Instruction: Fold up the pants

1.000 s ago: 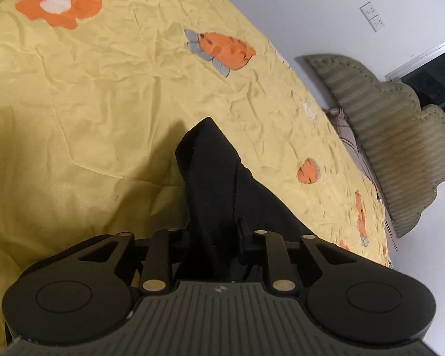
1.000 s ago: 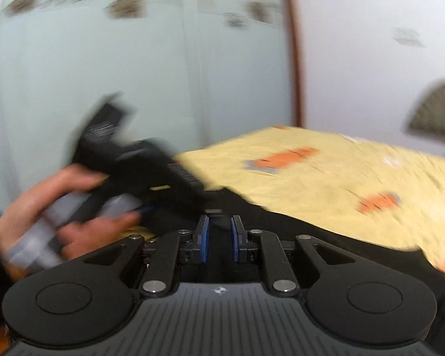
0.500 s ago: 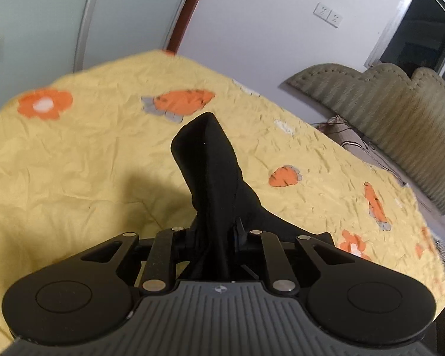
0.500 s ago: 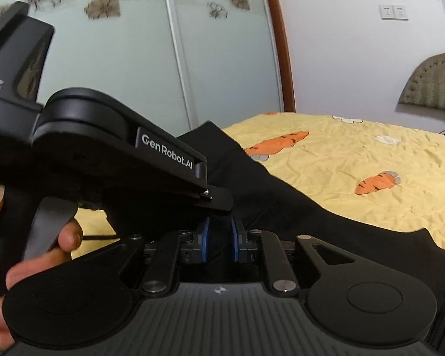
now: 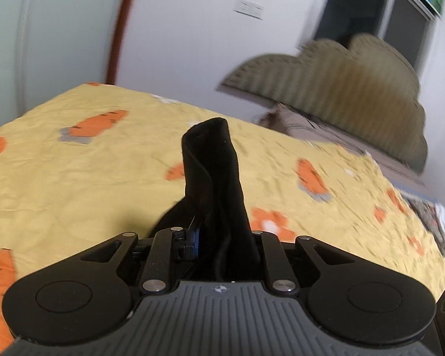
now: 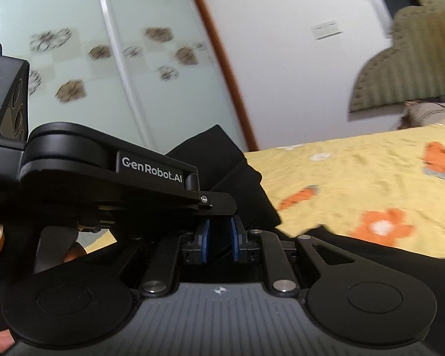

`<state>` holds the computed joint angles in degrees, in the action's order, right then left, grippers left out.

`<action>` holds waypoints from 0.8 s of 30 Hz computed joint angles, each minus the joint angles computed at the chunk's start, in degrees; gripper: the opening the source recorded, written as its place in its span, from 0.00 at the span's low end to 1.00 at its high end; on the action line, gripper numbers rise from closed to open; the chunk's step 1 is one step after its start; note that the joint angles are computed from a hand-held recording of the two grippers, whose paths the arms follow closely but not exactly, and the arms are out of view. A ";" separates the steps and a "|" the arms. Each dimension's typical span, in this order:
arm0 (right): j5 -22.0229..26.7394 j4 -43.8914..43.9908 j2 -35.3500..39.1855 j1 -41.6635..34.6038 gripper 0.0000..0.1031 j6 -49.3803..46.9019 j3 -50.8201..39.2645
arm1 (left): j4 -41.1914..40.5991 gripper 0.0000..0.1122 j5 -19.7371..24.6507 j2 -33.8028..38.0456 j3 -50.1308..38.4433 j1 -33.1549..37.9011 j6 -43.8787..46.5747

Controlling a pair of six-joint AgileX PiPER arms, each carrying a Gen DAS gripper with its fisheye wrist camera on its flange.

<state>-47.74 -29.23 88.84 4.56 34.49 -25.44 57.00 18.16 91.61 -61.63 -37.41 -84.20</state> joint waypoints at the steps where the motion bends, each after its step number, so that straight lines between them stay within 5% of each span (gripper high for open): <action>1: -1.51 -2.08 -0.97 -2.70 0.14 1.34 1.74 | 0.02 0.17 0.97 1.11 -1.25 -1.63 -0.10; 8: -12.23 -19.30 -1.65 -27.23 0.14 10.53 8.40 | -0.57 0.19 6.16 11.59 -12.43 -13.28 2.47; 14: -16.17 -30.52 3.37 -44.56 0.14 13.45 8.63 | -14.14 0.20 9.31 23.07 -26.10 -17.87 17.45; 24: -16.20 -35.56 9.34 -54.56 0.14 14.77 6.38 | -23.04 0.20 14.78 34.51 -40.90 -21.53 27.51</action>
<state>-63.94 -64.80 98.18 -50.00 49.27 -19.06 33.96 32.94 126.13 -102.53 -58.94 -56.69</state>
